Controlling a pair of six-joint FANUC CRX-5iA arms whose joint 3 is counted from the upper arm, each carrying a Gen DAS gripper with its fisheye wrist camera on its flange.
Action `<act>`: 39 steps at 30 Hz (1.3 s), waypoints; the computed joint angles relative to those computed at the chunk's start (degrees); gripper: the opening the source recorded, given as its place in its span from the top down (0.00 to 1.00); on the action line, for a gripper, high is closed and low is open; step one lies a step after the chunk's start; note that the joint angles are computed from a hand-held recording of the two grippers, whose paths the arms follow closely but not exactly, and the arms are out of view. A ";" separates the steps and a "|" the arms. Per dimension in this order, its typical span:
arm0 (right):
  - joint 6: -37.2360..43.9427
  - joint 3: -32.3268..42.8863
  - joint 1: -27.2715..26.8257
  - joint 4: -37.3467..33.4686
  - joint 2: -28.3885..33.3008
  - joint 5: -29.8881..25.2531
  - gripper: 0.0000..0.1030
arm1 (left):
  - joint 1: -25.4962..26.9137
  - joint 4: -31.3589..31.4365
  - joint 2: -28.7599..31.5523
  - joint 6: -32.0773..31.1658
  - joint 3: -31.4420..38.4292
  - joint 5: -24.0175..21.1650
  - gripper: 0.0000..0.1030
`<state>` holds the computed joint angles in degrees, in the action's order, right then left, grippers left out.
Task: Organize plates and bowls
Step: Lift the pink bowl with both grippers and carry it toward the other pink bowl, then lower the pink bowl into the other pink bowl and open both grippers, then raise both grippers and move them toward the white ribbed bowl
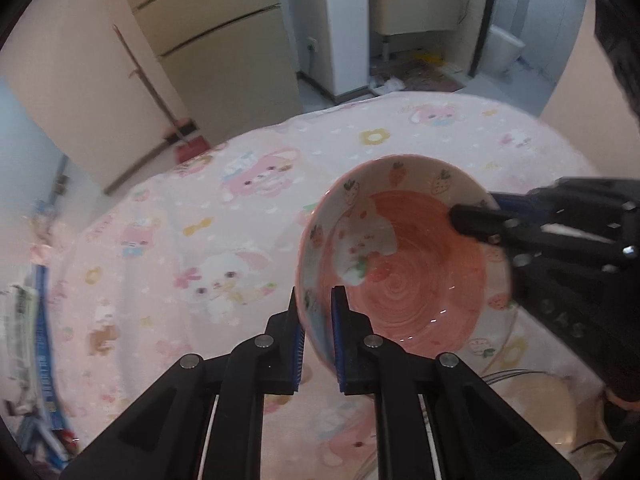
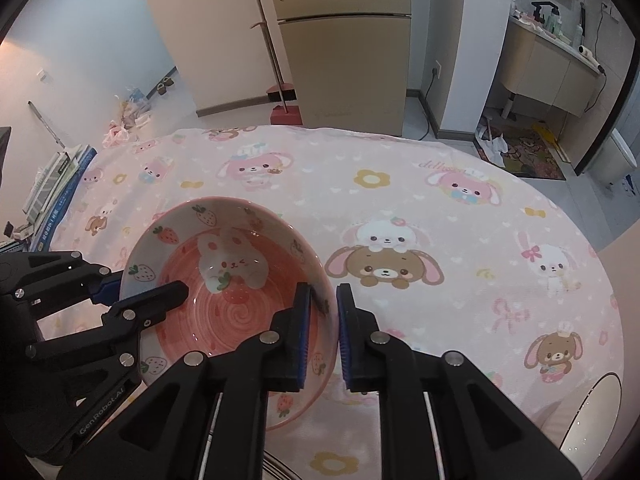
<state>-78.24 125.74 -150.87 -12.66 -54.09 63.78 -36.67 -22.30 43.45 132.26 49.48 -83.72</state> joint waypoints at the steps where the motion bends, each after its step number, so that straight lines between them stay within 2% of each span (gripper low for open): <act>1: -0.16 0.16 0.17 0.62 0.21 -0.31 0.92 | -0.42 -1.01 0.60 -0.33 1.10 -1.48 0.88; 3: -0.73 0.30 0.44 2.26 0.54 -0.53 0.94 | -0.13 -0.55 -0.96 -0.18 -1.41 0.69 0.89; 8: -0.23 -0.09 -0.11 0.29 -0.10 0.02 0.94 | 1.26 2.24 -3.92 0.42 -6.57 5.56 0.89; 14: 0.43 -1.10 -0.88 -2.30 -0.72 1.71 0.94 | 1.11 1.38 -5.13 1.95 -7.74 6.44 0.89; 22: 2.05 9.20 -2.75 -5.64 6.68 -6.29 0.94 | -1.09 -4.16 -10.73 8.29 -11.39 8.46 0.89; 26: 3.26 14.40 -3.47 -7.57 10.46 -10.45 0.94 | -3.61 -8.91 -12.34 12.14 -9.93 5.95 0.89; 31: 7.16 23.15 -3.98 -11.31 16.58 -17.34 0.94 | -7.28 -14.52 -15.20 15.29 -10.46 6.20 0.88; 32: 8.12 24.98 -4.00 -12.14 17.85 -18.75 0.94 | -7.93 -15.52 -15.30 15.69 -10.11 5.83 0.84; 34: 10.91 28.75 -4.09 -14.48 20.33 -21.42 0.94 | -9.04 -16.99 -15.86 16.06 -9.94 6.03 0.69; 36: 13.95 32.56 -4.23 -17.40 22.80 -24.05 0.94 | -10.18 -18.27 -16.78 17.03 -10.33 7.27 0.43; 39: 17.44 37.16 -4.14 -20.34 26.04 -27.76 0.94 | -12.69 -22.42 -17.10 18.57 -9.51 6.97 0.31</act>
